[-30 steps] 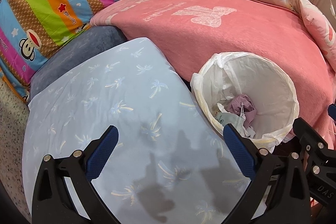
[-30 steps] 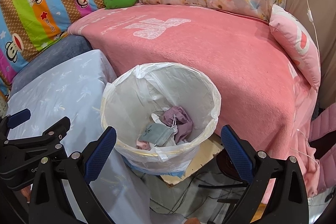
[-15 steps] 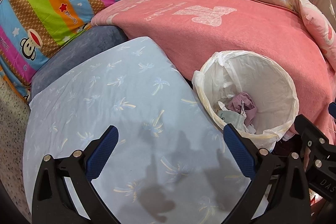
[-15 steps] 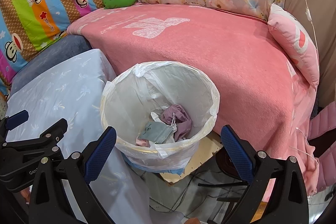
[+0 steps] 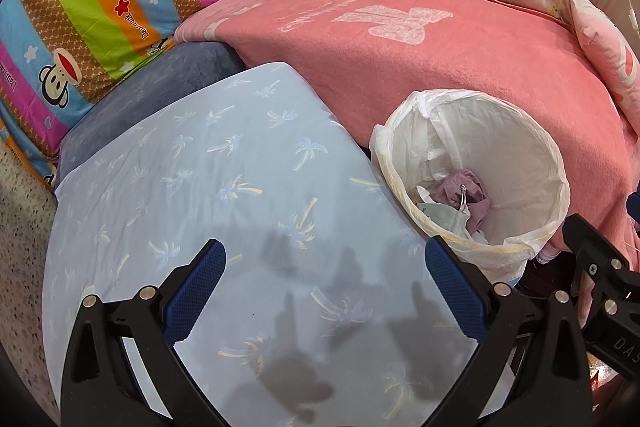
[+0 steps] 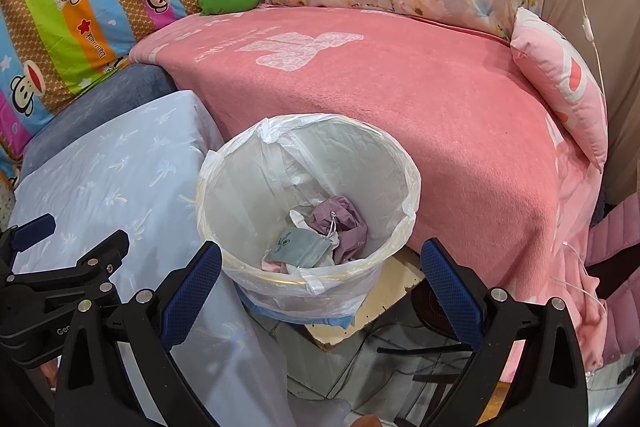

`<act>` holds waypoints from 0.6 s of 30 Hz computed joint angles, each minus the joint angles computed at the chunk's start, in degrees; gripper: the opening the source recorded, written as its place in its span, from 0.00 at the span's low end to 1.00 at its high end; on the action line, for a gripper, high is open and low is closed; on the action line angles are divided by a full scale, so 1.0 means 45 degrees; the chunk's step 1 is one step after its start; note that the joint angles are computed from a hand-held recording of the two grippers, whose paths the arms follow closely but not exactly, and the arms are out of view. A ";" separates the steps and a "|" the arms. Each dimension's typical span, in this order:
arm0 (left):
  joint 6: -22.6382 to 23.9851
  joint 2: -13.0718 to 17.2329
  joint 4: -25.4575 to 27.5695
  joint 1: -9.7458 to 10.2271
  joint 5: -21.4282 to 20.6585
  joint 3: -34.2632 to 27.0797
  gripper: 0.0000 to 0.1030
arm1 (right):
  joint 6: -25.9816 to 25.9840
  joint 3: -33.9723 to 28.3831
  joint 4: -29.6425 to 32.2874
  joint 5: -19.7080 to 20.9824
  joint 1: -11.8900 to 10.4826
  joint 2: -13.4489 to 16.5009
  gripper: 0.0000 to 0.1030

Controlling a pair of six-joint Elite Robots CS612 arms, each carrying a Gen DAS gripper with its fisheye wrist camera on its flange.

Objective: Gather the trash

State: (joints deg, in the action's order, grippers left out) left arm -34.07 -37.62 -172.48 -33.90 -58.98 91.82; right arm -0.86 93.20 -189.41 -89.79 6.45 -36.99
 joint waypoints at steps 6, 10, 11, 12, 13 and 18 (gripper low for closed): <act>-0.0023 -0.0019 0.0001 -0.0001 0.0002 0.0039 0.93 | 0.0056 0.0023 0.0033 0.0019 0.0014 -0.0024 0.94; -0.0010 -0.0042 -0.0082 -0.0013 0.0023 0.0134 0.93 | 0.0040 0.0022 0.0039 0.0019 0.0012 -0.0032 0.94; -0.0041 -0.0043 -0.0055 -0.0013 0.0020 0.0121 0.93 | 0.0041 0.0023 0.0050 0.0033 0.0007 -0.0037 0.94; -0.0034 -0.0044 -0.0074 -0.0010 0.0005 0.0126 0.93 | 0.0046 0.0048 0.0030 0.0025 0.0011 -0.0050 0.94; -0.0036 -0.0050 -0.0093 -0.0014 0.0007 0.0150 0.93 | 0.0055 0.0017 0.0047 0.0019 0.0009 -0.0032 0.94; -0.0045 -0.0077 -0.0130 -0.0021 0.0016 0.0214 0.93 | 0.0060 0.0087 0.0055 0.0035 0.0006 -0.0079 0.94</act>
